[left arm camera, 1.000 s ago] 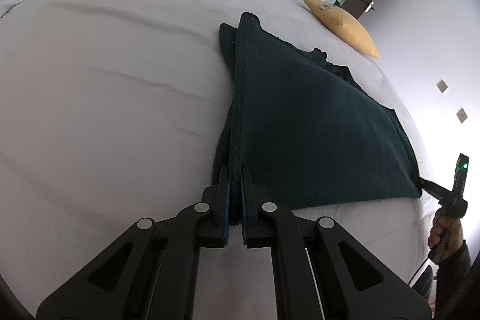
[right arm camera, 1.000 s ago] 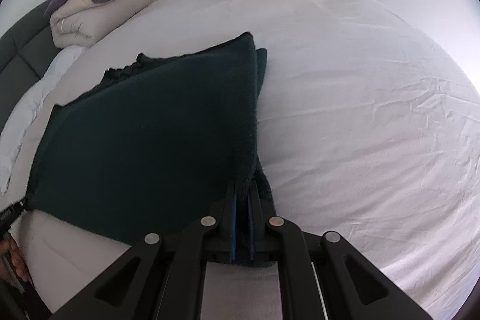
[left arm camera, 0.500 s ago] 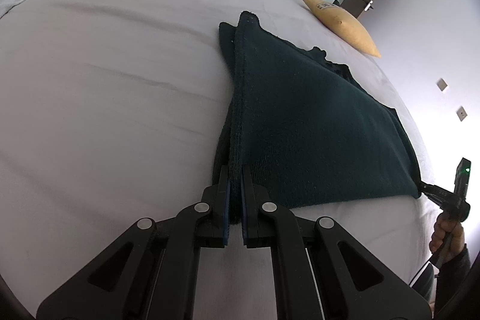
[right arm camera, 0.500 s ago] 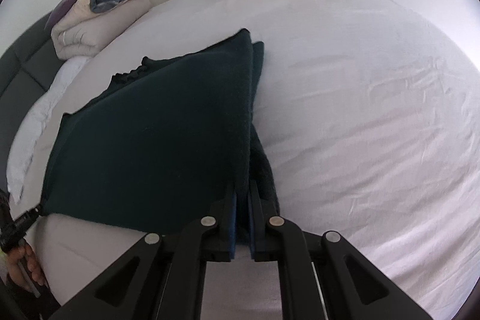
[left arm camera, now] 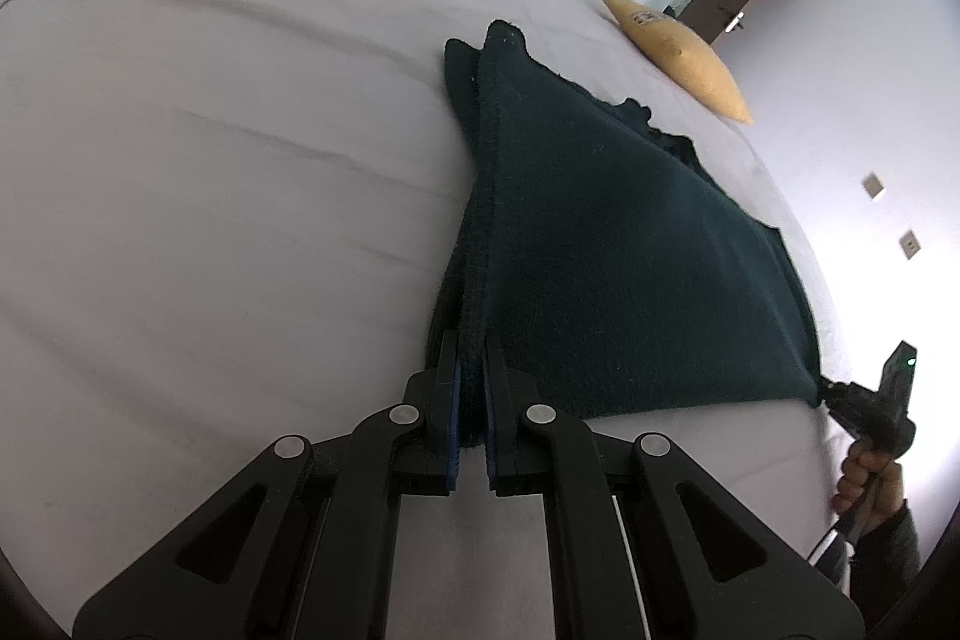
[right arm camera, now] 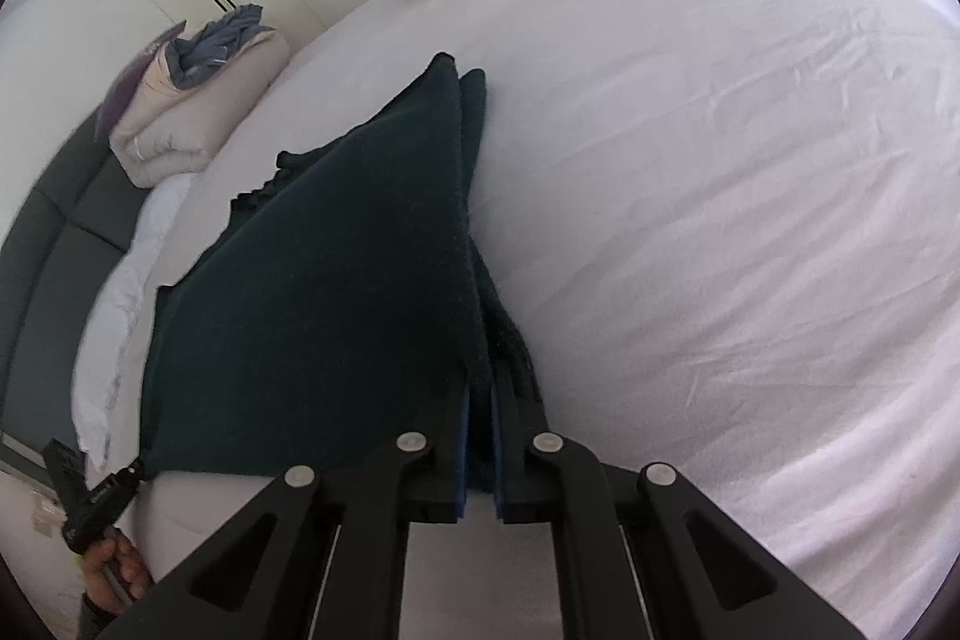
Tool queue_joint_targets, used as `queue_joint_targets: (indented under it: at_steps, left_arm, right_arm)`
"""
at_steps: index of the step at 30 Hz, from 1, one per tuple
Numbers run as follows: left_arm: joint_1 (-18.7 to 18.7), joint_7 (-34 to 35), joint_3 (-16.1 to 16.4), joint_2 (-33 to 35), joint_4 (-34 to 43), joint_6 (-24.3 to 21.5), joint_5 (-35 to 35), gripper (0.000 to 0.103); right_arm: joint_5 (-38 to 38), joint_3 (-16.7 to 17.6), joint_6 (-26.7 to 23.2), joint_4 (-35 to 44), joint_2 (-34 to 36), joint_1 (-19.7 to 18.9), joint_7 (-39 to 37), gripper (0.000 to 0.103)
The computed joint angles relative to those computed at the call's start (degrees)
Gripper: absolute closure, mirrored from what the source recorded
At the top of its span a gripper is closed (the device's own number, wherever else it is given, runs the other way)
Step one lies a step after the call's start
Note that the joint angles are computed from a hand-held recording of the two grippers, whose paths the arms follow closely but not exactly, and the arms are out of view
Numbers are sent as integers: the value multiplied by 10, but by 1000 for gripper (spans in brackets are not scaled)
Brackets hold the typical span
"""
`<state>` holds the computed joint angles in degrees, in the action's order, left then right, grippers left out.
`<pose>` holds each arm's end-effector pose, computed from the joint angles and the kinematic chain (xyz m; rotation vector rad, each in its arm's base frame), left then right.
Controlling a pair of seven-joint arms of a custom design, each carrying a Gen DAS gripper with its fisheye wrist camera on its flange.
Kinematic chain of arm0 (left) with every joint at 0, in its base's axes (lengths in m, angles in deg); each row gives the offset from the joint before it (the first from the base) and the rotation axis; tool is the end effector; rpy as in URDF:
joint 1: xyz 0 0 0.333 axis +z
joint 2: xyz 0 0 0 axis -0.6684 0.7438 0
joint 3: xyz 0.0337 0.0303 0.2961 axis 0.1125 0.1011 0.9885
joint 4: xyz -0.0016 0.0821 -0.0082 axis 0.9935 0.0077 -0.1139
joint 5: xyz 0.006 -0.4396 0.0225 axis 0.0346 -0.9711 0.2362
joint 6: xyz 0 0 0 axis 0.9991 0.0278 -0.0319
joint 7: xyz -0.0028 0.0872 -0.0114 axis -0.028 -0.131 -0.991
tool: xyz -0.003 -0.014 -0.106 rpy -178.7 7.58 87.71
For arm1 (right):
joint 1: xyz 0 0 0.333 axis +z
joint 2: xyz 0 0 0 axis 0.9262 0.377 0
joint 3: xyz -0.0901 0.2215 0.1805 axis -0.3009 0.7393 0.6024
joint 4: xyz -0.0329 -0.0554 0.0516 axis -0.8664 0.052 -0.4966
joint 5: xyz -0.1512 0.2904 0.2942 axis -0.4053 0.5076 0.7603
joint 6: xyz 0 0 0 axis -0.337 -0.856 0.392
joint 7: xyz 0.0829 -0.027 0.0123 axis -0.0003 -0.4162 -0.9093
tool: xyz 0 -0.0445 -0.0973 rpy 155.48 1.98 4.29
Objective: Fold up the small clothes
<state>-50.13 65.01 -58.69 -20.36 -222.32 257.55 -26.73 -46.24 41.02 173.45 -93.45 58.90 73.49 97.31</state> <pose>0.5257 -0.1427 0.4193 -2.2810 1.5094 -1.1066 0.6606 0.0826 0.4532 -1.6393 1.7541 -0.0600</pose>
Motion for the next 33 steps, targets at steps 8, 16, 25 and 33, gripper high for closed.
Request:
queue_joint_targets:
  at_steps: [8, 16, 25, 33]
  left_arm:
    - [120, -177, -96, -95, -33, -67, 145, 94]
    - [83, -148, -80, 20, 119, -60, 243, 94]
    - [-8, -127, -28, 195, 259, -111, 279, 94]
    - [1, 132, -34, 116, 141, -12, -132, 94]
  right_arm:
    - [-103, -13, 36, -37, -47, 11, 110, 49]
    - [100, 1, -13, 55, -1, 28, -41, 49]
    - [166, 67, -110, 171, 140, 16, -84, 80]
    - [309, 41, -65, 61, 66, -41, -134, 97]
